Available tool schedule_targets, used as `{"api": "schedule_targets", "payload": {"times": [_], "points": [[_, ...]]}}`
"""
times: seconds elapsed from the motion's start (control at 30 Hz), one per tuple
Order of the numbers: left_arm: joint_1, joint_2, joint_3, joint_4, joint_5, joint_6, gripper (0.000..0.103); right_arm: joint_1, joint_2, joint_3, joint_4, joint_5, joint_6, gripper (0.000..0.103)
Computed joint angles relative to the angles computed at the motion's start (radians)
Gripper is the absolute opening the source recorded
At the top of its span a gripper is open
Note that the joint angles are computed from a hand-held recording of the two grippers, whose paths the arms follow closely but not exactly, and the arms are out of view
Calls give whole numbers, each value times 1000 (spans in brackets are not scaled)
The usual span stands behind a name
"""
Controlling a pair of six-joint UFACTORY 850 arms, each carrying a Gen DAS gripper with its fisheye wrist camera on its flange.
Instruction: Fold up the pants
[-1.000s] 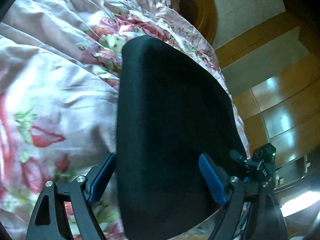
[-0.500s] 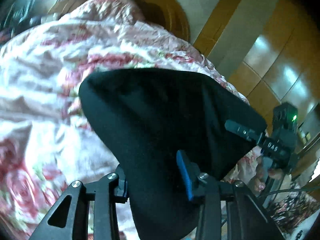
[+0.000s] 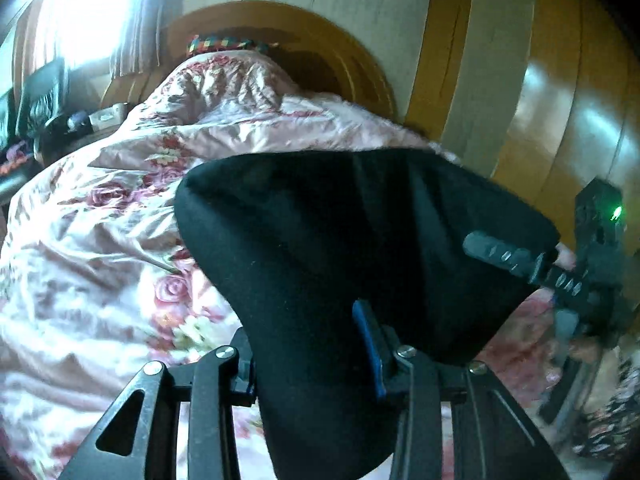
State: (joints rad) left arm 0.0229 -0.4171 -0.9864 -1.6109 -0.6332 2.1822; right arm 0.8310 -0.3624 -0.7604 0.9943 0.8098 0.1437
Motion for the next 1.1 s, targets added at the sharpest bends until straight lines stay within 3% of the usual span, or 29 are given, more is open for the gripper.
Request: {"api": "schedule_targets", "payload": {"times": [0.1,0.17,0.23,0.27,0.37,0.57,0.8,1.1], "points": [[-25,-111,-92,132,89,-187,44,-61,-60,-20,-54,-90,67,53],[-3,-183,-129,160,52,-268,63,-91,-108,-30,-77,-165,111,63],[25,-209,-128,109,12,-269,81,-87,-137,3,-123,-113,231,78],[36,-219,-129,111,-8,-291,83,-83,-140,20,-154,-79,287,79],[57,-235,-124,97,-53,-319,83,-74,-150,7,-108,-70,230,80],[43,-195,-73,20,-6,-281,83,-79,-154,-6,-76,-86,195,82],[46,-143,-11,-50,38,-226,82,-39,-125,-28,107,-148,115,86],[67,-103,55,-88,41,-165,82,60,-109,-49,376,-121,-125,87]]}}
